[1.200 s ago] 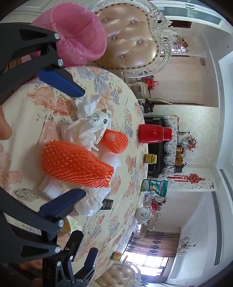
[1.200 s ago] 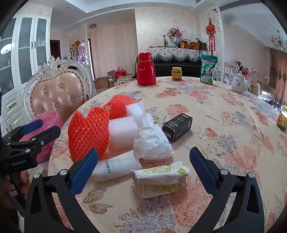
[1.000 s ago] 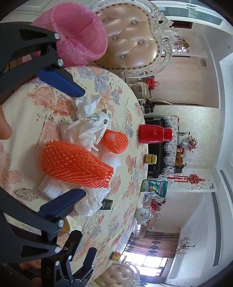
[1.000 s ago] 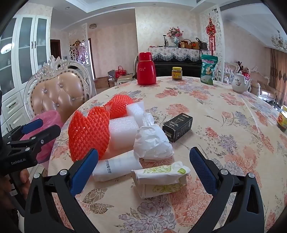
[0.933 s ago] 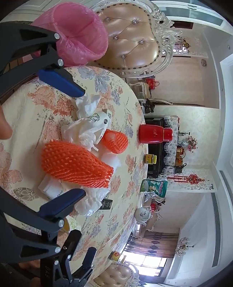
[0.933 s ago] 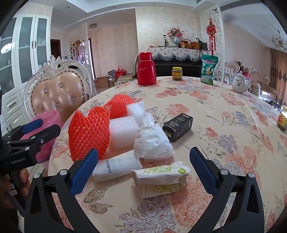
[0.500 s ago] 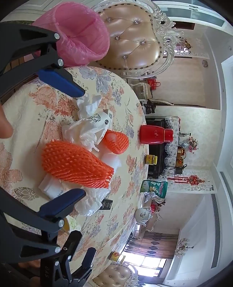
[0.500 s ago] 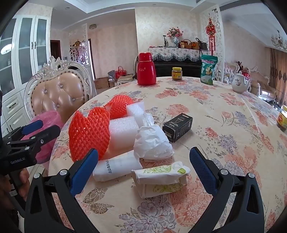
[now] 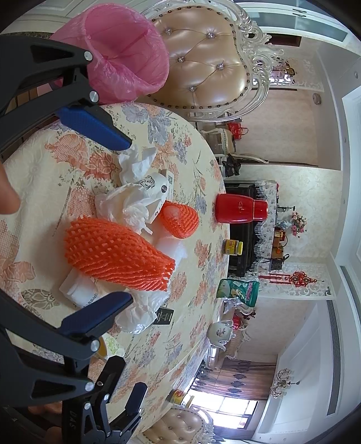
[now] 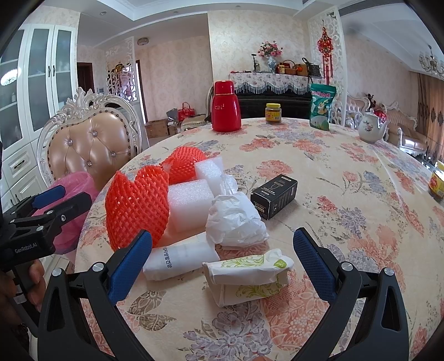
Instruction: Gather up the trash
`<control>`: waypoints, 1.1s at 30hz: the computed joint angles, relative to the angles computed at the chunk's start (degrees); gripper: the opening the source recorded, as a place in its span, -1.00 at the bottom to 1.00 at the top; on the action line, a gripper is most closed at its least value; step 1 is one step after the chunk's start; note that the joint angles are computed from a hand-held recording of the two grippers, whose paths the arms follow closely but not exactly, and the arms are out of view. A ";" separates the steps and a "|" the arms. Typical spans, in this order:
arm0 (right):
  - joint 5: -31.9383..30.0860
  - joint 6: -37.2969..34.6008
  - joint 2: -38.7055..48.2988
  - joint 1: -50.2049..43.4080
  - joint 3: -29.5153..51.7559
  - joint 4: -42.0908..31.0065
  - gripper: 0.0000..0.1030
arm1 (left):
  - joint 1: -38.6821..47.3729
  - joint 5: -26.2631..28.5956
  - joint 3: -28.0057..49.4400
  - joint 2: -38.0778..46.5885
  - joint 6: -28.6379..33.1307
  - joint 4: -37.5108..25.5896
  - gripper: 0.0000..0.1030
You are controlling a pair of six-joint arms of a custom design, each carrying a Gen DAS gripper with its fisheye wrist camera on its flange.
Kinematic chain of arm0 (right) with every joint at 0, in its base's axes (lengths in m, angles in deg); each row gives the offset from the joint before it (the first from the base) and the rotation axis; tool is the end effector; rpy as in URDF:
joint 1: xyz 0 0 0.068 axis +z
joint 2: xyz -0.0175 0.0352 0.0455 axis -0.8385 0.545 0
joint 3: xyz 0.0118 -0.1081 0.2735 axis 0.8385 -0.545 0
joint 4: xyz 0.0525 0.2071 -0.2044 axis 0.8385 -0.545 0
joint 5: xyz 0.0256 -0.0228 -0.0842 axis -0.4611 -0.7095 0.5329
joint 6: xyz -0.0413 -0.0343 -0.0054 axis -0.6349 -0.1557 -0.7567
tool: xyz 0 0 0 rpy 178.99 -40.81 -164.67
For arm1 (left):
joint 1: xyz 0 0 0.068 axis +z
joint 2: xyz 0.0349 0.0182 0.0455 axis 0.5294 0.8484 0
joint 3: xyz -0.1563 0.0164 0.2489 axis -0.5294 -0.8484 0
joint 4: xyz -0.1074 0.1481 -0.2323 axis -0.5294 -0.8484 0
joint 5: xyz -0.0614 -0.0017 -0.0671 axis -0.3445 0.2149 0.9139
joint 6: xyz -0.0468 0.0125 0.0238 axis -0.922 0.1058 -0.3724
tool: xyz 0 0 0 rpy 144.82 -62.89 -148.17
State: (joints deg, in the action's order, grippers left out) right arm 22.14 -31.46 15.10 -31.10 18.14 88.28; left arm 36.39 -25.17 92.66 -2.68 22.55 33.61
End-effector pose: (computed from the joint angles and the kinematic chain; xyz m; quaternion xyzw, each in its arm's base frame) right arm 0.2838 0.1407 0.1499 -0.1929 0.8477 0.1546 0.4693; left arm 0.2111 0.0173 0.1584 -0.0698 0.8502 0.0149 0.5217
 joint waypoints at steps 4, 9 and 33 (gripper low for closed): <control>-0.37 0.08 0.58 -0.28 0.01 0.40 0.85 | 0.02 0.01 -0.05 -0.21 0.01 -0.25 0.91; -0.46 0.07 0.71 -0.35 -0.02 0.57 0.85 | 0.00 -0.04 0.11 -0.18 -0.12 -0.50 0.91; -0.54 0.07 0.65 -0.39 -0.09 0.49 0.85 | -0.37 -0.46 0.43 1.22 -0.24 0.32 0.91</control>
State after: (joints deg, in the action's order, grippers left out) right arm 21.60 -31.39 15.74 -31.49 18.05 88.77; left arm 36.01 -25.63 93.09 -1.46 22.31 33.93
